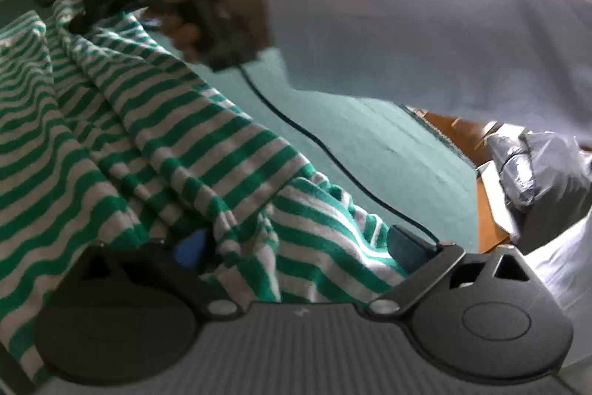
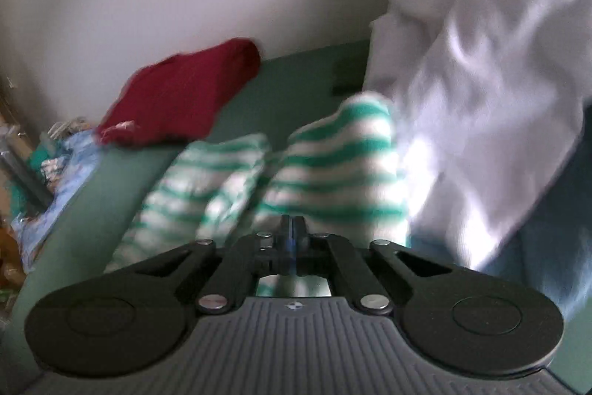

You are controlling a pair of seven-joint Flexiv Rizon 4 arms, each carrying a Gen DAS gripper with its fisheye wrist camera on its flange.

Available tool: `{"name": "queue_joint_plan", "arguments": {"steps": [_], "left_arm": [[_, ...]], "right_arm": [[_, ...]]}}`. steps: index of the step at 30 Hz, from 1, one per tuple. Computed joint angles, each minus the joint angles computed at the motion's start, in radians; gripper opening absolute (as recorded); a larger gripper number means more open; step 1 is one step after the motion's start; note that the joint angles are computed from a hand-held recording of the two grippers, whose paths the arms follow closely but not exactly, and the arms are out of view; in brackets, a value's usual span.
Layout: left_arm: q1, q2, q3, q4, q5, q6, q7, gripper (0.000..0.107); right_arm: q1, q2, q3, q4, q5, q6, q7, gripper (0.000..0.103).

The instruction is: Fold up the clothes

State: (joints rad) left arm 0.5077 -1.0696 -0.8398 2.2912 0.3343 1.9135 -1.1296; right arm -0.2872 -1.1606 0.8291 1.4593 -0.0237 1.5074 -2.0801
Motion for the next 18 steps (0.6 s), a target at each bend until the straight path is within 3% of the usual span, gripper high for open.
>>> {"name": "queue_joint_plan", "arguments": {"steps": [2, 5, 7, 8, 9, 10, 11, 13, 15, 16, 18], "left_arm": [[-0.065, 0.03, 0.051, 0.008, -0.014, 0.068, 0.037, 0.102], [-0.086, 0.032, 0.076, -0.009, 0.026, 0.08, -0.006, 0.102], [-0.075, 0.015, 0.069, -0.014, 0.04, 0.08, -0.015, 0.102], [-0.073, 0.008, 0.066, -0.016, 0.045, 0.081, -0.019, 0.102], [-0.074, 0.012, 0.068, -0.017, 0.048, 0.082, -0.021, 0.102], [-0.076, 0.015, 0.07, -0.018, 0.05, 0.083, -0.022, 0.102], [-0.08, 0.018, 0.074, -0.019, 0.052, 0.086, -0.024, 0.102], [-0.072, 0.018, 0.074, -0.017, 0.062, 0.085, -0.024, 0.102], [-0.065, 0.012, 0.07, -0.021, 0.066, 0.08, -0.023, 0.102], [-0.064, 0.012, 0.069, -0.02, 0.067, 0.081, -0.024, 0.102], [-0.064, 0.013, 0.069, -0.018, 0.067, 0.082, -0.025, 0.102]], "right_arm": [[0.031, -0.028, -0.009, -0.045, -0.005, 0.031, -0.003, 0.0], [0.071, -0.049, -0.036, -0.042, -0.04, 0.151, -0.012, 0.0], [0.083, -0.026, -0.062, -0.021, -0.042, 0.169, 0.016, 0.0], [0.061, -0.023, -0.042, 0.007, -0.068, 0.185, 0.016, 0.0], [0.033, -0.023, -0.012, 0.033, -0.089, 0.198, 0.004, 0.008], [-0.023, -0.039, 0.05, 0.077, -0.155, 0.205, -0.011, 0.008], [-0.082, -0.057, 0.124, 0.112, -0.179, 0.186, -0.069, 0.009], [-0.177, -0.082, 0.227, 0.148, -0.259, -0.009, -0.063, 0.016], [-0.205, -0.086, 0.269, 0.139, -0.246, -0.201, -0.085, 0.016], [-0.19, -0.076, 0.249, 0.143, -0.27, -0.212, -0.079, 0.015], [-0.104, -0.036, 0.145, 0.132, -0.241, -0.099, -0.08, 0.015]]}}
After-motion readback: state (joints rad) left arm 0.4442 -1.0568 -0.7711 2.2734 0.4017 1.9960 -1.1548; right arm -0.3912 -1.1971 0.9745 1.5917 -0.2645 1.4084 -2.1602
